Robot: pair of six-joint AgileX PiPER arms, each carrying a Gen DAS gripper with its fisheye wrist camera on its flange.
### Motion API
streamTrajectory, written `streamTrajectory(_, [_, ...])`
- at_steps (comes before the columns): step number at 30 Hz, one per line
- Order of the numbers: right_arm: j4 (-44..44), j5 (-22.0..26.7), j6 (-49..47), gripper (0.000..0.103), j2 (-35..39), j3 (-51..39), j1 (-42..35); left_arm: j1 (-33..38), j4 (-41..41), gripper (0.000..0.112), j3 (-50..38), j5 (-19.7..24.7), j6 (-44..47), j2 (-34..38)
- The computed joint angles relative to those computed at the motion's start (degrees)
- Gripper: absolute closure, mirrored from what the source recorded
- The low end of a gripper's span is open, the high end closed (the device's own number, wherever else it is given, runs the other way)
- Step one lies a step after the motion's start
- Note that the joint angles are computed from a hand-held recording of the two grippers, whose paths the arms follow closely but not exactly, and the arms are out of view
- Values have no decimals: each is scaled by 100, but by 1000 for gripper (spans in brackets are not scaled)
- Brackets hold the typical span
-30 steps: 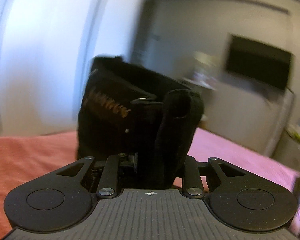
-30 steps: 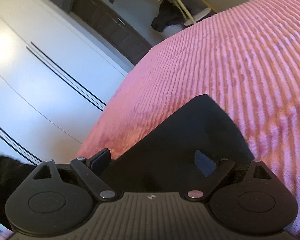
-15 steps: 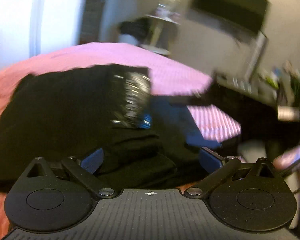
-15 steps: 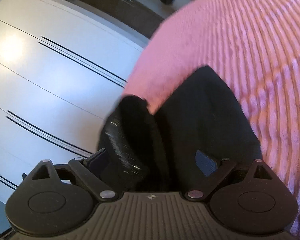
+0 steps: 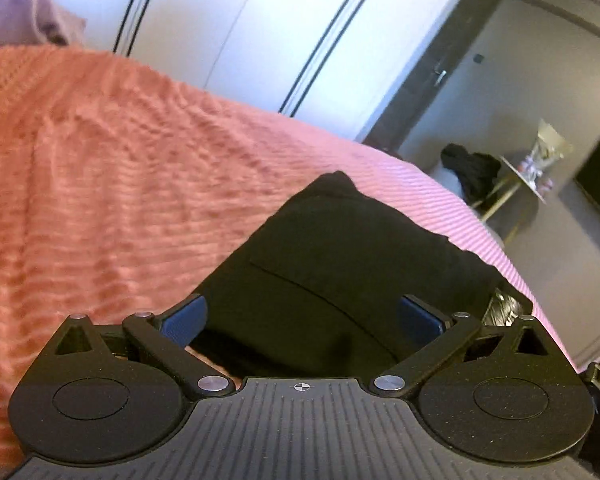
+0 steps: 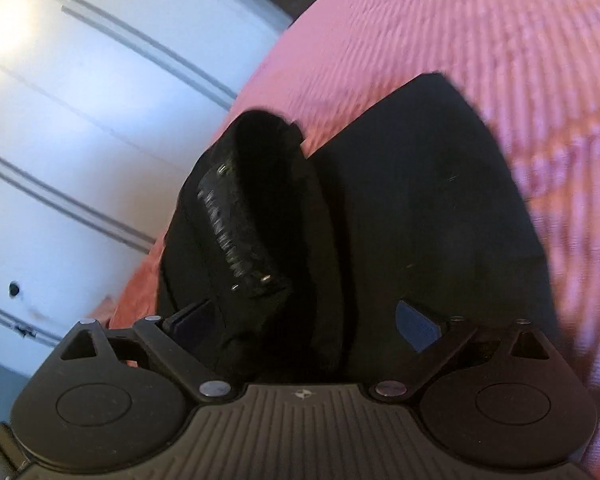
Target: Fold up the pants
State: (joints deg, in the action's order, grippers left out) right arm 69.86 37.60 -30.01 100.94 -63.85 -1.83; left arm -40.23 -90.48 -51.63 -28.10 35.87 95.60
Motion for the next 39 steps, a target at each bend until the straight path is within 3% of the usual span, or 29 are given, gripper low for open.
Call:
streamTrajectory(2, [-296, 143, 332, 6, 237, -369, 125, 26, 146, 9, 42, -65, -263, 48])
streamTrajectory(5, [-477, -57, 660, 6, 474, -634, 329, 123, 799, 9, 195, -30, -1126, 131])
streamTrajectory(6, [-331, -76, 604, 11, 523, -655, 338, 141, 860, 9, 218, -61, -1305, 152])
streamTrajectory(7, [-258, 60, 692, 39, 607, -758, 324, 111, 849, 9, 210, -138, -1425, 174])
streamTrajectory(9, [-566, -39, 1240, 61, 733, -907, 448, 63, 786, 9, 267, -332, -1644, 154])
streamTrajectory(11, [-500, -190, 1179, 62, 721, -877, 543, 24, 1042, 9, 406, -509, -2112, 96])
streamTrajectory(12, [-256, -236, 964, 57, 724, -822, 555, 32, 1144, 9, 448, -536, -2286, 96])
streamTrajectory(13, [-124, -214, 932, 46, 718, -804, 558, 18, 1144, 9, 466, -564, -2367, 85])
streamTrajectory(15, [-546, -219, 1468, 39, 741, -1009, 650, 47, 976, 9, 419, -541, -2303, 127])
streamTrajectory(16, [-1101, -301, 1915, 45, 743, -1184, 786, 44, 790, 9, 370, -555, -2191, 151])
streamTrajectory(18, [-2247, -564, 2535, 71, 601, -1336, 1093, 63, 704, 9, 362, -581, -2208, 158])
streamTrajectory(21, [-3566, -1014, 3203, 80, 106, -1347, 1520, -56, 462, 9, 356, -933, -2128, 168])
streamTrajectory(24, [-3529, -1399, 2896, 86, -417, -1201, 1513, -134, 350, 9, 356, -1044, -2012, 151])
streamTrajectory(26, [-3633, -1605, 2858, 87, -689, -1047, 1451, -140, 314, 9, 323, -998, -1836, 153])
streamTrajectory(30, [-5500, -1669, 4477, 86, -863, -836, 1311, -130, 259, 9, 157, -845, -1330, 251])
streamTrajectory(32, [-6646, -1128, 5436, 78, -626, -1027, 1241, -132, 216, 9, 33, -737, -952, 330])
streamTrajectory(34, [-7235, -680, 6229, 73, -462, -1144, 1219, -167, -142, 9, -173, -707, -310, 448])
streamTrajectory(36, [-6907, -994, 6303, 67, -547, -902, 1150, -103, -159, 9, -245, -423, -47, 494])
streamTrajectory(37, [-6399, -1065, 6059, 51, -660, -739, 1036, -61, -218, 9, -296, -275, 111, 532])
streamTrajectory(39, [-5367, -1055, 5363, 42, -841, -457, 766, -31, -580, 9, -468, -148, 646, 644])
